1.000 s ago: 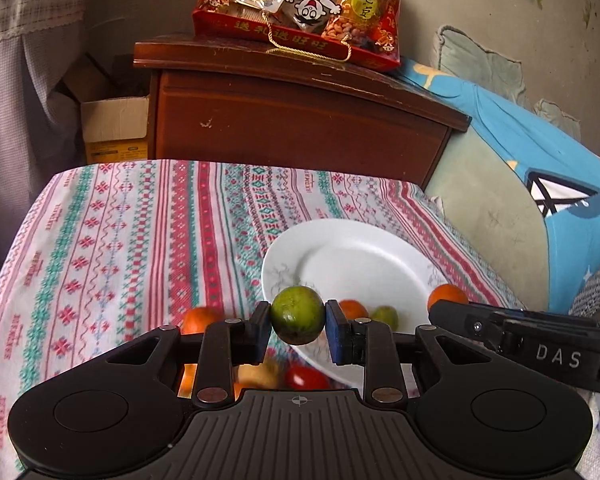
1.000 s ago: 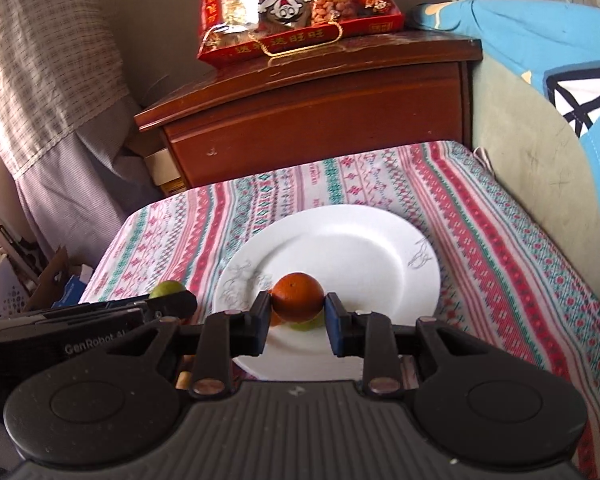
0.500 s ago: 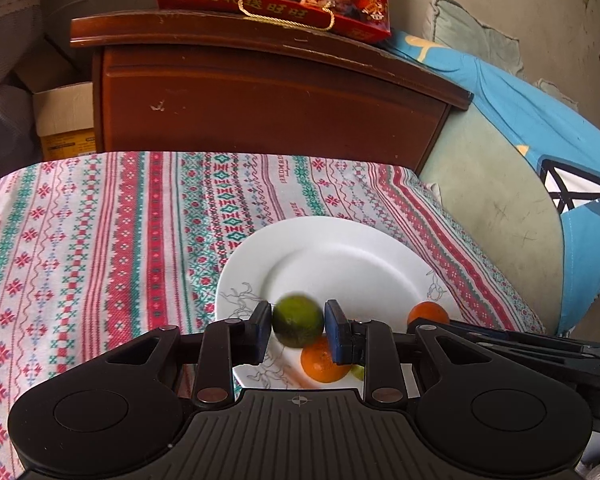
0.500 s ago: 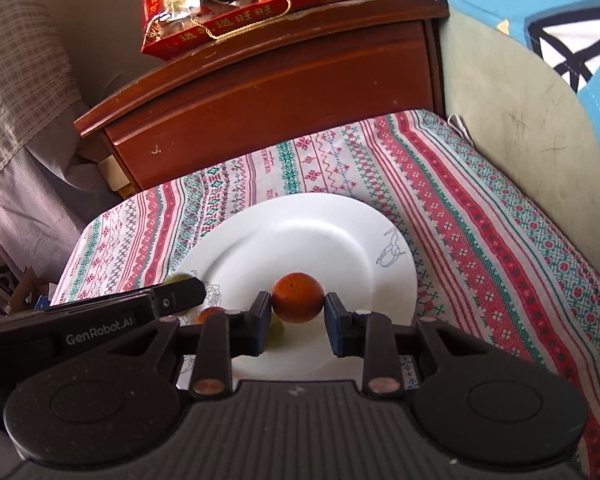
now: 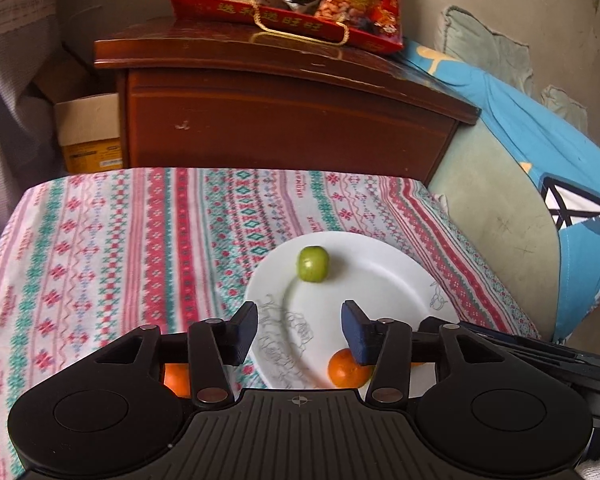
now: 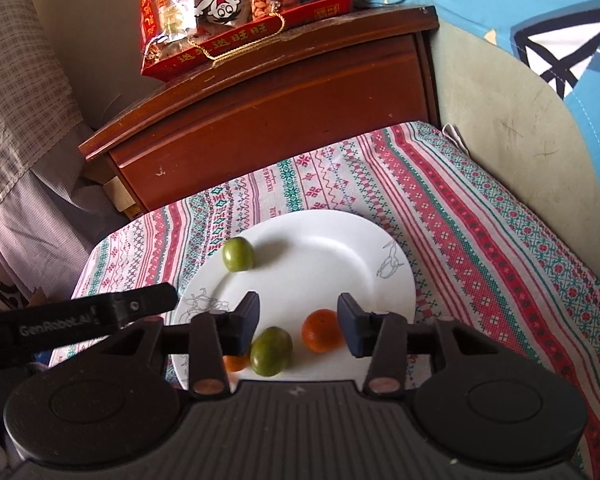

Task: Organize fruits
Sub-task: 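Lower the lime onto the plate with left gripper while right gripper releases the tangerine there, then move both grippers to brown kiwi-like fruits in the cluster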

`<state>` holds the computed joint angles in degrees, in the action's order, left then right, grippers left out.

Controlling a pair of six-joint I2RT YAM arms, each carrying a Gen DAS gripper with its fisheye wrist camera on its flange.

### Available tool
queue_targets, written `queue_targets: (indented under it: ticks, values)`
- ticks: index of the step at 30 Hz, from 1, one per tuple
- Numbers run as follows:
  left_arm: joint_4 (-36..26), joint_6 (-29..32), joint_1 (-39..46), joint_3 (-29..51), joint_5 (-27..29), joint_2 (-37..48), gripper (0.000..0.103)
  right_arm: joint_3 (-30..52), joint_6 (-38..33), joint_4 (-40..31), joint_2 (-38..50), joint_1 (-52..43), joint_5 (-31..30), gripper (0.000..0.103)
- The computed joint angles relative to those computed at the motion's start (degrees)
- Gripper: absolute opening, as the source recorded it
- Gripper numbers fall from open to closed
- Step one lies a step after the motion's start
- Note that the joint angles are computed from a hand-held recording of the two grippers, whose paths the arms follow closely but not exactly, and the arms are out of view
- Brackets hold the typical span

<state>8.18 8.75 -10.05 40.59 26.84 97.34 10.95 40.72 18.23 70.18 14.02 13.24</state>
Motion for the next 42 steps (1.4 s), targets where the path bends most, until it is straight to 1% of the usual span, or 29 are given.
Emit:
queue_targets:
  ticks: [3, 6, 8, 10, 12, 14, 15, 18, 20, 22, 24, 26, 28, 30, 33, 35, 42]
  values:
    - [-3.44, 1.08, 2.3, -0.06, -0.45, -1.93, 0.045, -0.42, 0.96, -2.38, -3.24, 2.64, 0.91, 0.046]
    - [-4.68, 1.78, 4.74, -1.41, -0.59, -4.04, 0.046, -0.4, 1.68, -5.34, -6.2, 6.34, 2.56, 0.046]
    - [-6.06, 2.6, 6.73, -1.99, 0.26, -5.27, 0.046, -0.27, 2.89, -7.12, -7.62, 9.3, 4.3, 0.046]
    - [-5.82, 3.38, 8.48, -3.43, 0.94, -6.83, 0.046, -0.43, 3.91, -7.99, -8.59, 11.63, 5.12, 0.046]
    - [-6.87, 4.09, 10.45, -4.12, 1.64, -8.21, 0.046, -0.51, 5.05, -9.04, -9.27, 14.67, 6.76, 0.046]
    - [-7.38, 4.07, 12.49, -4.72, 2.65, -8.77, 0.049, -0.49, 6.89, -9.95, -9.18, 18.07, 9.01, 0.046]
    - [-7.42, 3.99, 13.5, -5.06, 2.95, -8.78, 0.053, -0.57, 7.87, -10.13, -9.0, 19.51, 9.74, 0.046]
    - [-7.85, 5.26, 15.41, -5.41, 2.89, -7.76, 0.055, -0.76, 10.92, -9.93, -7.53, 24.35, 12.01, 0.044]
    - [-8.64, 5.86, 16.67, -5.21, 3.49, -6.65, 0.055, -0.43, 12.46, -9.09, -5.33, 27.54, 13.44, 0.043]
    - [-8.08, 7.04, 17.68, -6.14, 3.56, -6.34, 0.055, -0.16, 13.54, -7.18, -2.57, 29.93, 14.03, 0.042]
    - [-7.02, 8.54, 18.09, -7.19, 3.01, -6.38, 0.055, 0.24, 13.52, -4.62, 0.73, 31.49, 13.91, 0.04]
    - [-7.58, 9.66, 19.01, -7.32, 3.99, -5.82, 0.055, 0.91, 13.23, -2.42, 4.11, 32.43, 13.86, 0.039]
    - [-7.33, 10.68, 19.67, -7.58, 4.22, -5.07, 0.054, 1.28, 12.67, -0.16, 6.73, 32.59, 13.4, 0.038]
    - [-6.52, 11.57, 19.73, -8.13, 3.25, -4.7, 0.054, 1.66, 12.29, 1.54, 8.58, 32.34, 12.95, 0.038]
    - [-6.91, 13.1, 20.23, -7.95, 3.57, -3.71, 0.054, 2.21, 11.65, 4.41, 11.58, 31.47, 11.46, 0.037]
    - [-5.22, 14.2, 19.99, -9.0, 2.21, -3.86, 0.054, 2.9, 11.1, 5.72, 13.64, 31.28, 10.88, 0.035]
    - [-3.44, 16.47, 21.05, -9.58, 1.69, -2.93, 0.053, 5.19, 9.64, 7.93, 18.19, 30.76, 10.4, 0.034]
